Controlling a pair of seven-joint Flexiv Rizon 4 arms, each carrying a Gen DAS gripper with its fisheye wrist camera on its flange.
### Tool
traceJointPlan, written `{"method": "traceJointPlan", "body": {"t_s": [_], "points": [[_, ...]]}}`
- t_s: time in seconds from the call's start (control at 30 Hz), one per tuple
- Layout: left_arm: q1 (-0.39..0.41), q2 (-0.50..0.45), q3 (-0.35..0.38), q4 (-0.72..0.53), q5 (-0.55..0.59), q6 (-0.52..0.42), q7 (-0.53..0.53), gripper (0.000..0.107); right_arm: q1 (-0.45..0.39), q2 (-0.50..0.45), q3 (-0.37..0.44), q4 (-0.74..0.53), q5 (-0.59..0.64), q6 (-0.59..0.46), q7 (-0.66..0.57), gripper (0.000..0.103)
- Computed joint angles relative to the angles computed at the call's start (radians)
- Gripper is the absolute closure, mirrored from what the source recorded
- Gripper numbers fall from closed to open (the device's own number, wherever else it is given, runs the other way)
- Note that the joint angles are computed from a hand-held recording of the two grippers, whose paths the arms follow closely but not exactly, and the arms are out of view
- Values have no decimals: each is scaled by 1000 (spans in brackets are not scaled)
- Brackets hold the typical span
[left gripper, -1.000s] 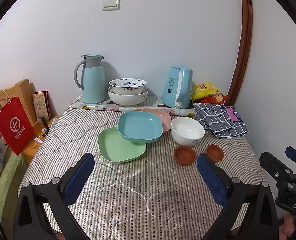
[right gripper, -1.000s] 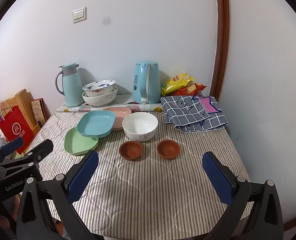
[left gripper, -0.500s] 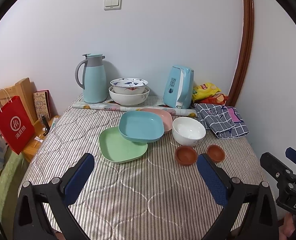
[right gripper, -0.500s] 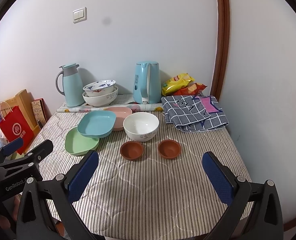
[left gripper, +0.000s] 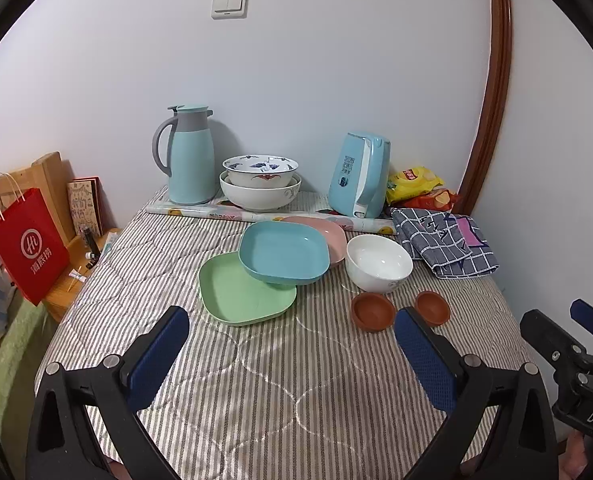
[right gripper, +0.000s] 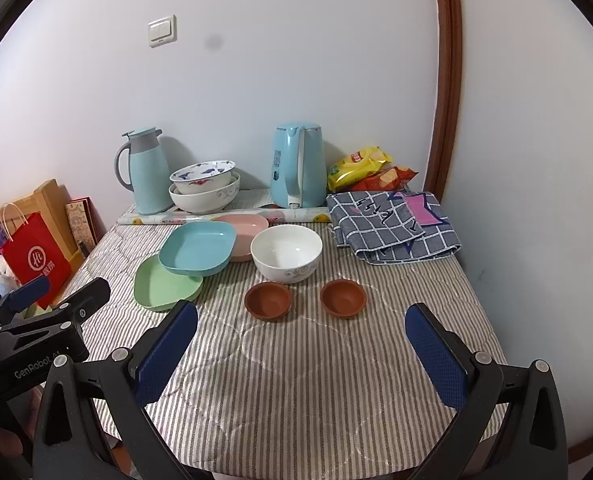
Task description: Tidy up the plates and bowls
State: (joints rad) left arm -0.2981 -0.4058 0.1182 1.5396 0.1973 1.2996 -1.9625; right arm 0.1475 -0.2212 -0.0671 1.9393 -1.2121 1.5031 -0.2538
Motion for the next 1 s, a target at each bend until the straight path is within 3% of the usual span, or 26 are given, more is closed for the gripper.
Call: {"method": "traceJointPlan", "body": {"t_s": [0.53, 0.7, 1.0], "points": [[37, -42, -24, -71, -58, -52, 49, 4, 60, -66, 14, -78, 263, -45, -227, 0], [61, -74, -36, -112, -94, -71, 79, 4, 95, -95, -16, -116, 299, -56, -269, 0], [111, -159, -62, -205, -181, -126, 137, 4, 85, -197, 56, -261, 578, -112, -526, 1]]}}
